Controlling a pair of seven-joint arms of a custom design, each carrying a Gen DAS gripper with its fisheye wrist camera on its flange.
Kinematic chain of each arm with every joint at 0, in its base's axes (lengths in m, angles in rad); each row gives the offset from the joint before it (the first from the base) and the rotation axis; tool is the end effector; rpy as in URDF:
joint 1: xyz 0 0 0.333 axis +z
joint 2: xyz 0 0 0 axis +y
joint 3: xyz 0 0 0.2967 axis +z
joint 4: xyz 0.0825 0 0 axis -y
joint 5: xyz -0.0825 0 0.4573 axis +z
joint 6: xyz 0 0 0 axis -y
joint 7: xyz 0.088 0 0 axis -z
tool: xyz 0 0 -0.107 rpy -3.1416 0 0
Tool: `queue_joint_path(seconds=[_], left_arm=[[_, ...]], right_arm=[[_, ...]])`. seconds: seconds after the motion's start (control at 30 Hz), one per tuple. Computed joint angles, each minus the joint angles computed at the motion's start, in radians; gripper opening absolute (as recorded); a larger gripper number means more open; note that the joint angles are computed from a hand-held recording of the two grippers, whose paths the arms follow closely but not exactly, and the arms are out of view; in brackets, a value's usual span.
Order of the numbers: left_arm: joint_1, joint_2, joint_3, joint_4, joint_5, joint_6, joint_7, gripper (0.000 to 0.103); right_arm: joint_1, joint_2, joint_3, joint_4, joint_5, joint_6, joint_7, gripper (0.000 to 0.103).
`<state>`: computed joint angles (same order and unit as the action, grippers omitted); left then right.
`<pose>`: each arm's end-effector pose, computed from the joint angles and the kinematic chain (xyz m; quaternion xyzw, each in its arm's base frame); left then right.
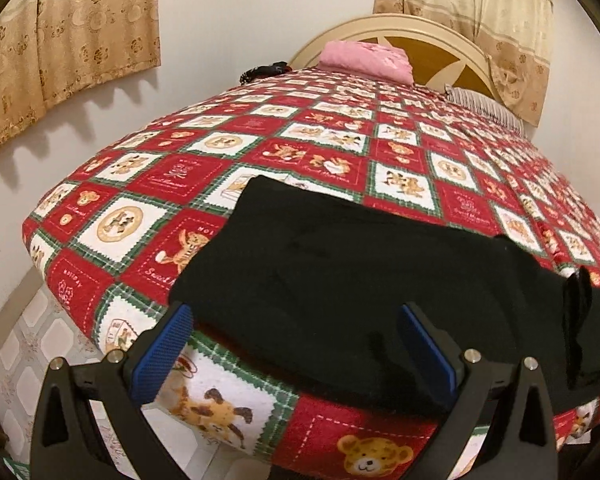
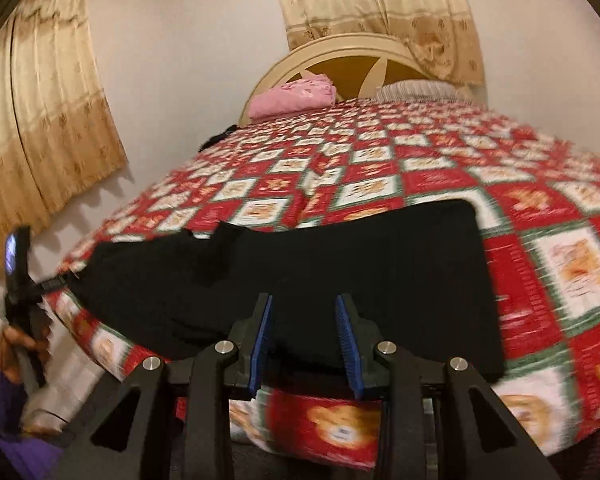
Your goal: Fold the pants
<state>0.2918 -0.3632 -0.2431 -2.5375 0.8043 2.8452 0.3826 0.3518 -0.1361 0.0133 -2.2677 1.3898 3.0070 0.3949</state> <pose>0.5237 -0.0103 0.3970 -0.7966 0.4617 -0.2187 0.3231 0.5667 0.1400 0.4133 -0.6879 0.5483 -0.1744 0.4424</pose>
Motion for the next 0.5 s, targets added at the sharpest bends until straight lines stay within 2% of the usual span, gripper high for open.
queue_joint_path(seconds=[0.07, 0.2, 0.27, 0.33, 0.37, 0.43, 0.5], left_arm=[[0.003, -0.001, -0.002, -0.001, 0.004, -0.009, -0.006, 0.103], [0.002, -0.018, 0.007, -0.016, -0.008, -0.019, 0.001, 0.103], [0.012, -0.027, 0.004, -0.023, 0.002, -0.023, -0.006, 0.103], [0.022, -0.036, 0.002, -0.03, 0.011, -0.029, -0.011, 0.103], [0.029, -0.041, 0.0, -0.034, 0.018, -0.034, -0.018, 0.103], [0.035, -0.045, 0.005, -0.041, 0.018, -0.038, -0.025, 0.103], [0.038, -0.053, 0.018, -0.054, 0.002, -0.031, -0.026, 0.103]], right_arm=[[0.007, 0.027, 0.006, 0.028, 0.005, -0.037, -0.007, 0.034], [0.022, 0.101, 0.049, 0.1, 0.034, -0.023, -0.07, 0.034], [0.018, 0.13, 0.066, 0.12, -0.006, -0.052, -0.031, 0.034], [0.015, 0.159, 0.082, 0.125, -0.136, -0.086, 0.093, 0.034], [0.012, 0.166, 0.089, 0.124, -0.152, -0.091, 0.112, 0.036], [0.015, 0.167, 0.113, 0.116, -0.062, -0.037, 0.02, 0.039], [0.018, 0.169, 0.12, 0.114, -0.097, -0.02, 0.027, 0.043]])
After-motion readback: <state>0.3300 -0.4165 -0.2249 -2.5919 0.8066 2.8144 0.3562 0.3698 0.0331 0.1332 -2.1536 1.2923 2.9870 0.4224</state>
